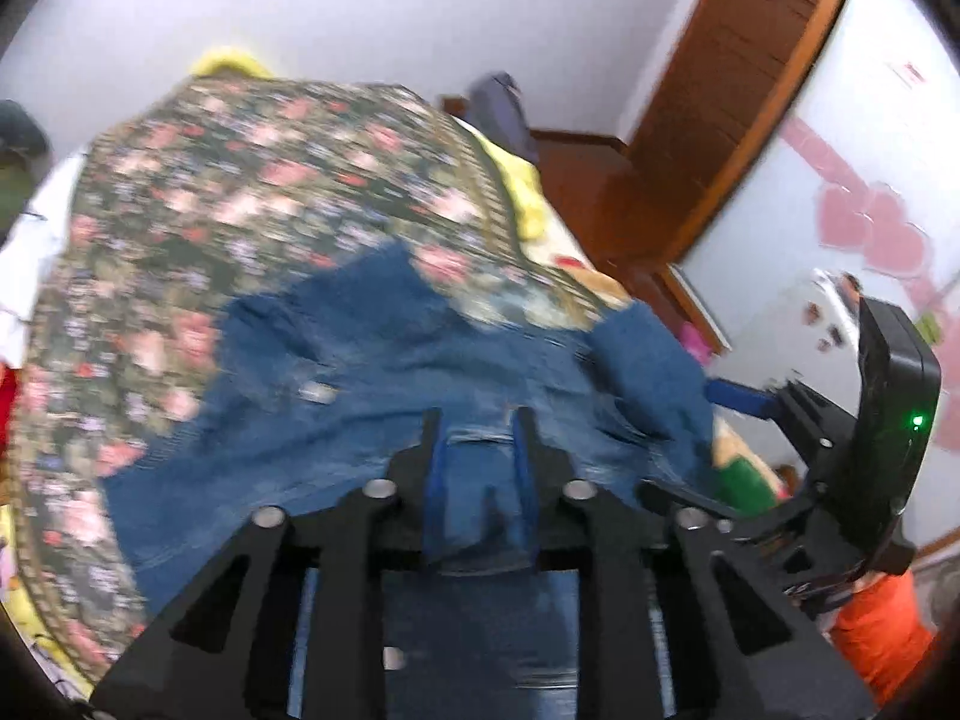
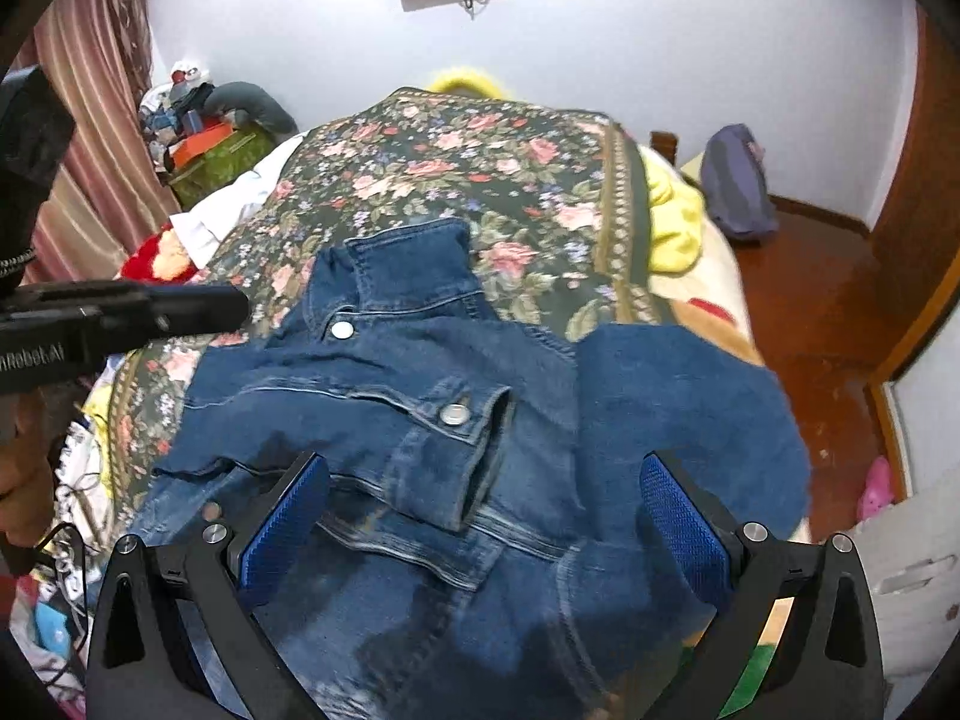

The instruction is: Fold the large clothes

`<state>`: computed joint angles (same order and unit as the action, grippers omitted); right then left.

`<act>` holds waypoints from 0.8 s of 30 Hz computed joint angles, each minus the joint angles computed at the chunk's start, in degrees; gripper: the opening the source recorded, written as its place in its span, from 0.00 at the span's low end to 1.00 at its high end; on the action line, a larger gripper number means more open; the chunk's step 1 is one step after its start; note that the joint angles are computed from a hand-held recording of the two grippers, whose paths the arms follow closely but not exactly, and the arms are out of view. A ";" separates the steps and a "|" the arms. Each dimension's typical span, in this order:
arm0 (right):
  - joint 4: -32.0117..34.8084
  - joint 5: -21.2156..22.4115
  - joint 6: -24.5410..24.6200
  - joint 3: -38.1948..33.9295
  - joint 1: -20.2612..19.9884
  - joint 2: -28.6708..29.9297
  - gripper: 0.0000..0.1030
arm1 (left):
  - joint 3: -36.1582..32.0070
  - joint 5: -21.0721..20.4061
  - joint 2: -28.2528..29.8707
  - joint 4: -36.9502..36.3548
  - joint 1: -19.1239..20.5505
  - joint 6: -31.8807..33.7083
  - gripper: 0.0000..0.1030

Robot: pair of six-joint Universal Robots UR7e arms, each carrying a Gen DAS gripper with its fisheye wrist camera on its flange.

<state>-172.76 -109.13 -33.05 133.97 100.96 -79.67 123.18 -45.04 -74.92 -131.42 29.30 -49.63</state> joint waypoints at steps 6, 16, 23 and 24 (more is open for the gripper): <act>0.58 -2.05 4.61 -3.60 -0.40 6.88 0.99 | 3.56 7.75 -11.59 19.15 1.07 -12.60 0.50; 7.11 -3.41 10.74 -6.71 -2.03 12.77 0.70 | 13.69 5.40 -22.86 31.50 11.23 -21.40 0.57; 7.32 -5.90 8.08 -5.71 -0.71 13.03 0.43 | 20.27 2.55 -20.85 21.08 13.22 -17.74 0.59; 6.12 -6.92 7.35 -5.24 -0.32 13.23 0.43 | 20.47 3.68 -20.17 22.50 12.22 -18.79 0.60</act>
<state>-166.64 -116.05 -25.70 128.74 100.64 -66.43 143.65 -41.36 -95.09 -108.93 41.52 -68.41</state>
